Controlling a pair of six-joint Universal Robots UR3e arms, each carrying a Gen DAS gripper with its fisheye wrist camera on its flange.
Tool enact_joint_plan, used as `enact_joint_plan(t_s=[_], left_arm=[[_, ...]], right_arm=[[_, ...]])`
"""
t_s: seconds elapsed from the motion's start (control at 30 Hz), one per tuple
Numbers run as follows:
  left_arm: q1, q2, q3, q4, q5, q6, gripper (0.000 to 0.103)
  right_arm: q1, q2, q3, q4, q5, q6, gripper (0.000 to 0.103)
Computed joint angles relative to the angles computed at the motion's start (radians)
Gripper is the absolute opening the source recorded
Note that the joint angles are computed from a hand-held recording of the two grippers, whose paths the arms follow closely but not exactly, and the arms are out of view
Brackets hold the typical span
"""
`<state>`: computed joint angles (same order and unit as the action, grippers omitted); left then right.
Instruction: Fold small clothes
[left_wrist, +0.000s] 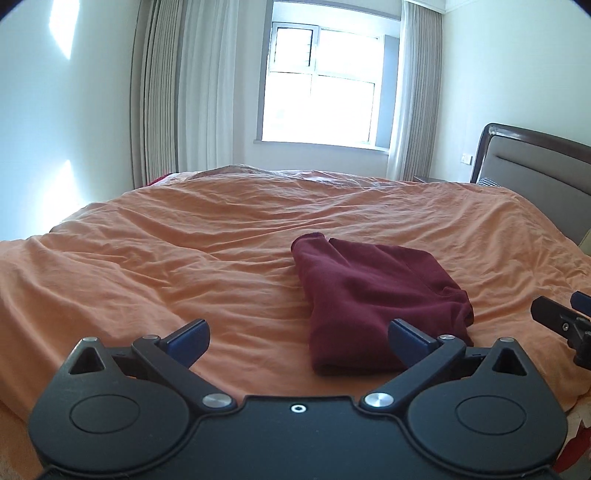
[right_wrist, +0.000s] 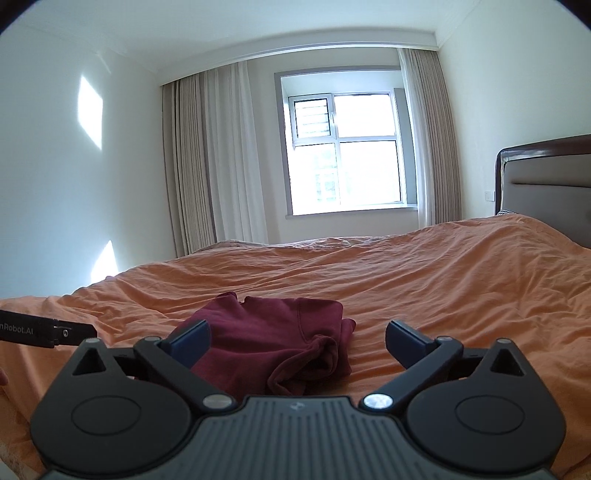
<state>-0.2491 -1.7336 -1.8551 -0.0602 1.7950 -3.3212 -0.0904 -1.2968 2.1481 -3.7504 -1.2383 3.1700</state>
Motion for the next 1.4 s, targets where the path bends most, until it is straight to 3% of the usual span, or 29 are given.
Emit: enact_joint_plan(t_s=[0.37,0.57,0.8,1.07,1.4], left_arm=[[-0.017,0.077,-0.247,0.17,0.051,-0.031,0.102],[-0.035,0.056,-0.295,0.254,0.089,-0.028,0.102],[-0.053,-0.022,-0.386,0.459,0.142,0.004,0.102],[-0.061,-0.088,-0.414,0.513,0.152,0.006,0.102],[-0.047,-0.115,-0.384,0.496,0.123,-0.011,0.102]], right_arm=[[0.009,-0.016,0.221,-0.246,-0.034,-0.001,0.103],[0.014,0.047,0.284,-0.406,-0.044,0.021,0.103],[0.043,0.175,0.318,-0.533,-0.074,0.017,0.103],[0.074,0.258,0.3,-0.6,-0.115,0.031,0.103],[0.066,0.269,0.263,-0.535,-0.113,0.029,0.103]])
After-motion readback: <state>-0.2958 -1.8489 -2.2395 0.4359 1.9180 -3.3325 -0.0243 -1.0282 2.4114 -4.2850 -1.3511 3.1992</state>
